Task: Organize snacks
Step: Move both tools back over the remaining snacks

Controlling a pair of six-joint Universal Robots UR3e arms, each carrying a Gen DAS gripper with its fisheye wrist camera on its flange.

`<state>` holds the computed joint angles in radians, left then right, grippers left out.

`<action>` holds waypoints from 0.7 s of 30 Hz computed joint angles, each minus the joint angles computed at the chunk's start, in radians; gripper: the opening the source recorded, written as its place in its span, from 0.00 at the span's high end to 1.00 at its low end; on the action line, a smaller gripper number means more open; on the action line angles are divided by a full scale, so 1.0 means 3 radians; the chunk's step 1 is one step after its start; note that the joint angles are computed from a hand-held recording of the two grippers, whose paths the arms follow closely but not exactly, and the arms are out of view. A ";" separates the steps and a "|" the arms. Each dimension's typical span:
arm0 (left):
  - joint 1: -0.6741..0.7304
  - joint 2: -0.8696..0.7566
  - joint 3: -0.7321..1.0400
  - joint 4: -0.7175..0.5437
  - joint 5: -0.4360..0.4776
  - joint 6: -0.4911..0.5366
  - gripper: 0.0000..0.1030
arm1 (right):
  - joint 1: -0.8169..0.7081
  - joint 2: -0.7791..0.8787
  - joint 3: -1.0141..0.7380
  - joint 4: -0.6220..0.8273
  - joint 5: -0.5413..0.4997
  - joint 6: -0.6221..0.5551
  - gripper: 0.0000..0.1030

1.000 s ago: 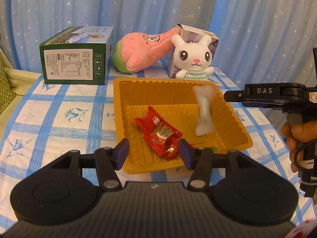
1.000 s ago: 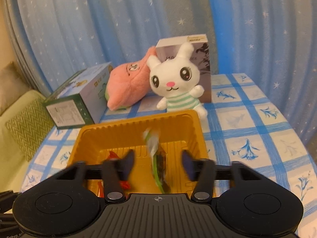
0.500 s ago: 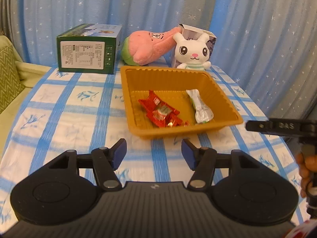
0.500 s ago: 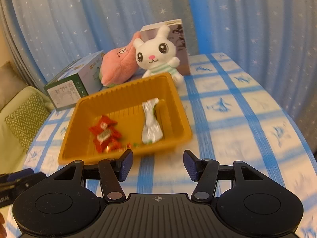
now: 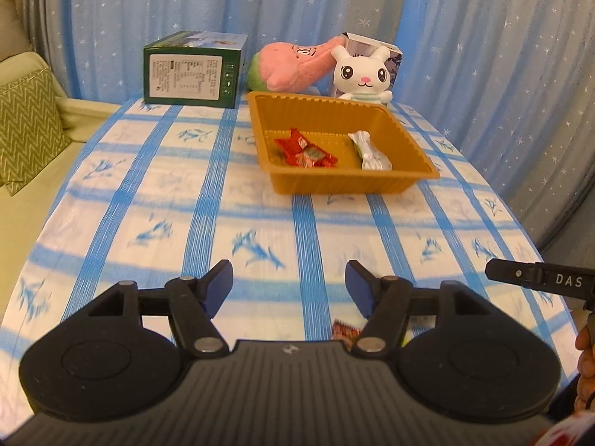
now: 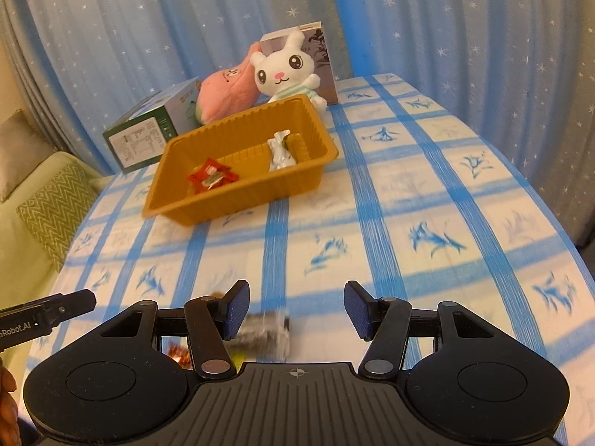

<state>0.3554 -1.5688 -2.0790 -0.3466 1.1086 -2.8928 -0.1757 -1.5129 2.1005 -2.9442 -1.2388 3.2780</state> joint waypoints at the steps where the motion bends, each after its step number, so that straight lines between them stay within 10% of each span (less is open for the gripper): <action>1: 0.0033 0.0099 -0.0083 -0.0039 -0.0020 0.0025 0.37 | 0.0009 -0.0079 0.0074 -0.0001 -0.0012 -0.0008 0.45; 21: 0.0272 0.1119 -0.0842 -0.0526 -0.0158 0.0478 0.34 | -0.0015 -0.1111 0.1008 0.0285 0.0011 -0.0166 0.45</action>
<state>0.4371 -1.2330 -2.3316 -0.5043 1.0612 -2.7493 -0.1801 -1.8462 2.4029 -2.8588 -1.2353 3.2282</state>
